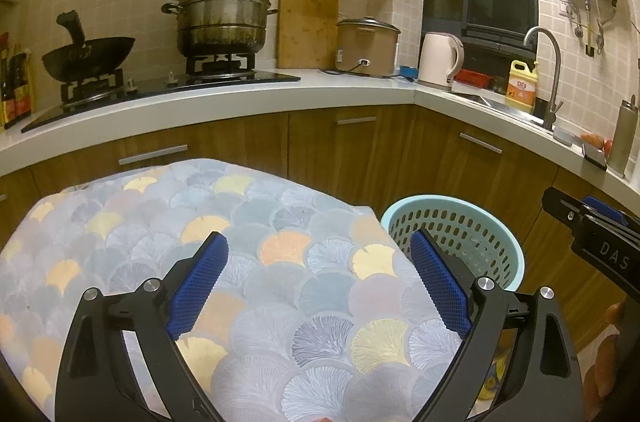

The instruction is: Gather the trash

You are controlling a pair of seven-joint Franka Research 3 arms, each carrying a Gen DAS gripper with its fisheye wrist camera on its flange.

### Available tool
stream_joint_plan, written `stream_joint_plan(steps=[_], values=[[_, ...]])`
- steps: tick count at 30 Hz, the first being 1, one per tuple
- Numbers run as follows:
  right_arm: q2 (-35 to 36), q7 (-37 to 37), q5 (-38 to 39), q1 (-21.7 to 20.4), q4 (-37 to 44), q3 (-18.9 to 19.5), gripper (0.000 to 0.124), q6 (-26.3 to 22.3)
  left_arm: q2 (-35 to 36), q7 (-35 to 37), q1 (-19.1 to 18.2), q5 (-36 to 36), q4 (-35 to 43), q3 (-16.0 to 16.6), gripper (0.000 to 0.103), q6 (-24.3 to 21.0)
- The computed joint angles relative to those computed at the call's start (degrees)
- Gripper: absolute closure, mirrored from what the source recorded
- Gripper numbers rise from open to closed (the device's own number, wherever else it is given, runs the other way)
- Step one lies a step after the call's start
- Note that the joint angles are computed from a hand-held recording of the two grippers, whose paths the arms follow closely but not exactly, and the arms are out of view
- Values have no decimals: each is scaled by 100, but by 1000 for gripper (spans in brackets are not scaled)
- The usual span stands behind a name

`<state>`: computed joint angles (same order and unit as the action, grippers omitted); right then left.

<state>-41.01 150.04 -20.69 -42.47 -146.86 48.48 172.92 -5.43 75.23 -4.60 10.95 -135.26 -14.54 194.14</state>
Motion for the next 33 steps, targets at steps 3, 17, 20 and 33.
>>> stream_joint_plan(steps=[3,17,20,33], values=[[32,1,5,45,6,-37,56,-19,-1,54,75,-80,-2,-88,12,-15],[-12,-129,163,55,-81,-80,56,175,9,-156,-149,252,17,175,11,-41],[-13,-169,207,51,-82,-73,56,176,3,-178,-96,249,14,127,11,-41],[38,-311,316,66,-85,-83,56,212,2,-853,-489,1033,78,672,9,-58]])
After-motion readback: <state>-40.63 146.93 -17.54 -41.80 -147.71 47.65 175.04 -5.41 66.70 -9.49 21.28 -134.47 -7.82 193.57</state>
